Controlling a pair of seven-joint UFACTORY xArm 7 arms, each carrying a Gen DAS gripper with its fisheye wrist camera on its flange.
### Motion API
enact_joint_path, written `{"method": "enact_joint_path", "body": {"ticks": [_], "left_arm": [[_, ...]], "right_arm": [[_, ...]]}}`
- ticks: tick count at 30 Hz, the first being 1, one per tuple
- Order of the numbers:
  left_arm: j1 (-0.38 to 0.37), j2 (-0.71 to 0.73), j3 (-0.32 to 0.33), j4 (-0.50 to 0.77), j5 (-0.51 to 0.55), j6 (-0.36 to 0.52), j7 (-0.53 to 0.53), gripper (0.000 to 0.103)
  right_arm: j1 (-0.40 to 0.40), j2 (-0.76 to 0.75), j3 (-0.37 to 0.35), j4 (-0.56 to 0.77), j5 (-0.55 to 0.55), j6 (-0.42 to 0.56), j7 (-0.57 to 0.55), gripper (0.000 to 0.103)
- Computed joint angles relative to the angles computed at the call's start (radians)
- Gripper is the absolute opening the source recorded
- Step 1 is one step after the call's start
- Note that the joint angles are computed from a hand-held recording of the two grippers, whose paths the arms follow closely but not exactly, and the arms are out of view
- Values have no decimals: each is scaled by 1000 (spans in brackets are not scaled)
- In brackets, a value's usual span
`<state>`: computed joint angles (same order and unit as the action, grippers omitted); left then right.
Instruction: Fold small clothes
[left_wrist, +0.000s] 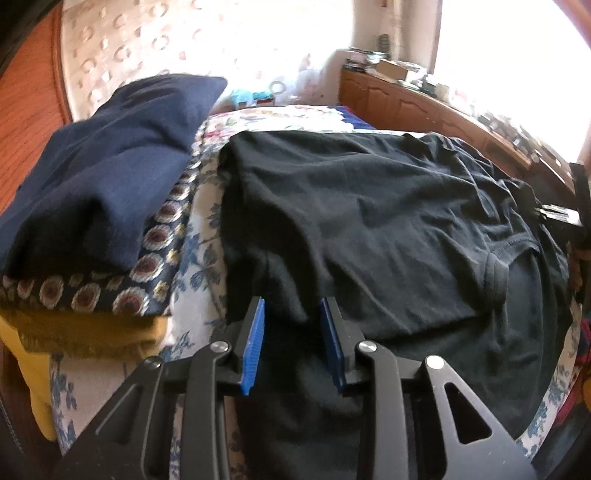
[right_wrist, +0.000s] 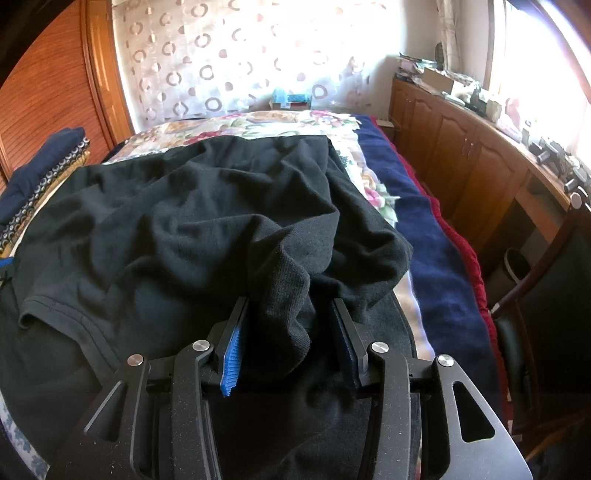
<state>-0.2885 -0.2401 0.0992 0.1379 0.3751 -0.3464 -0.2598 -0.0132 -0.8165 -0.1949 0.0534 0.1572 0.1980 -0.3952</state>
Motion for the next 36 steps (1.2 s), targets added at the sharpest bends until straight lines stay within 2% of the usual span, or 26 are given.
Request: {"method": "enact_joint_path", "body": {"ticks": [1,5,7,10,15,18,20,22,27,28,29,32,36], "left_arm": [[23,-3,-41,-4,-31,-6,25,10],[63,-42,-131,-31,-132,-44,70,5],[59,-64,-133,-42,-157,-67,71,5],[5,-89,-40,-40,-97,-59,31,5],[1,-106,-31,-40,-93,-62,25,4],[11,-115,-57,-47,-115,-60,30,5],[33,-115,-101,-45,-154,-47,47,5],[5,-101,-67,-39,-137,-45,36,5],[45,-101,-142,-58,-206,-88,61,4],[47,-110,-148,-64,-215,-95,62,4],[49,-135,-159,-75,-229,-102,62,4],[38,-208,-159,-96,-240,-99,57,3],[-2,-337,-121,-135,-231,-69,43,3]], "right_arm": [[0,0,0,0,1,0,0,43],[-1,0,2,0,0,0,1,43],[-1,0,2,0,0,0,1,43],[-1,-1,2,-1,1,0,1,43],[1,0,1,0,2,0,0,43],[3,0,-2,-1,3,-1,0,43],[5,2,-5,-1,5,-3,-2,43],[5,3,-5,-1,5,-4,-4,43],[6,5,-6,0,6,-4,-5,43],[9,-3,-14,-1,8,1,-11,32],[25,-10,-36,0,13,7,-27,16],[38,-57,-52,-14,20,8,-63,6],[28,-220,-68,-32,31,91,-100,5]]}}
